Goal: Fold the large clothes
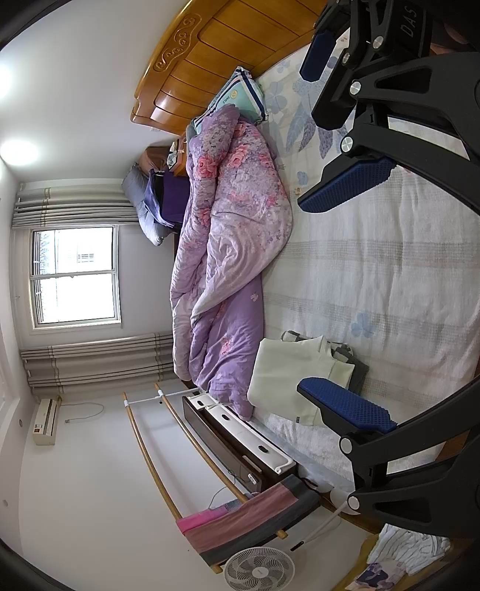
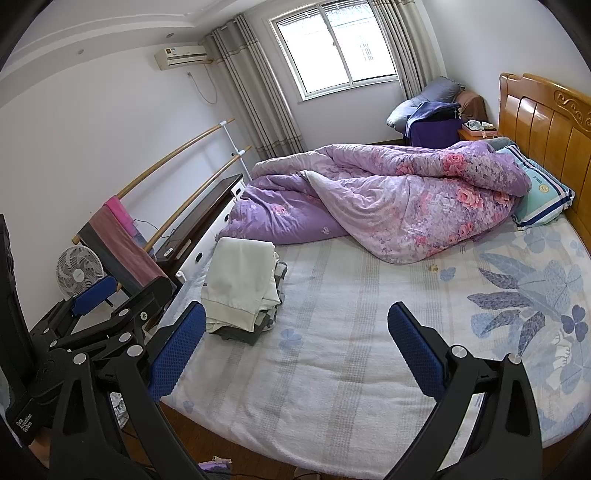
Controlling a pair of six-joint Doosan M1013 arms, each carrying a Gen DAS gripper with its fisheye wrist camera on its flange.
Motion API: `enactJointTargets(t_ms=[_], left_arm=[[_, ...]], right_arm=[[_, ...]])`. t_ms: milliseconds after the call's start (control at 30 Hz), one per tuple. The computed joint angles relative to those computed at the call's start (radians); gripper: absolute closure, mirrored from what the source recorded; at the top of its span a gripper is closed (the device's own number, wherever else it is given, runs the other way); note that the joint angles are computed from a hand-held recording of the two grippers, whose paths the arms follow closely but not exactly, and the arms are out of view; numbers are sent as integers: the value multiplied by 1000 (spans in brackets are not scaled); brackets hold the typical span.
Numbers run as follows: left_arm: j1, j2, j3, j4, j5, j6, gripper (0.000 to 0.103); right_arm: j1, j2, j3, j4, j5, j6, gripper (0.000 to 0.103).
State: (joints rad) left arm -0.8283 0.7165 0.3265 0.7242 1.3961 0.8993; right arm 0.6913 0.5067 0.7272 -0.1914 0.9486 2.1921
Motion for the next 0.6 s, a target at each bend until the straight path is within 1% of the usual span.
enactJointTargets(t_ms=[100, 200, 600], left_arm=[[-4, -23, 59, 30, -41, -22, 12], [-7, -24, 69, 41, -45, -27, 12], [-4, -9, 42, 26, -28, -22, 12]], right_arm=[[-2, -3, 6, 4, -5, -2, 8], [-2, -2, 4, 5, -3, -3, 8], [-7, -8, 18, 16, -8, -12, 8]])
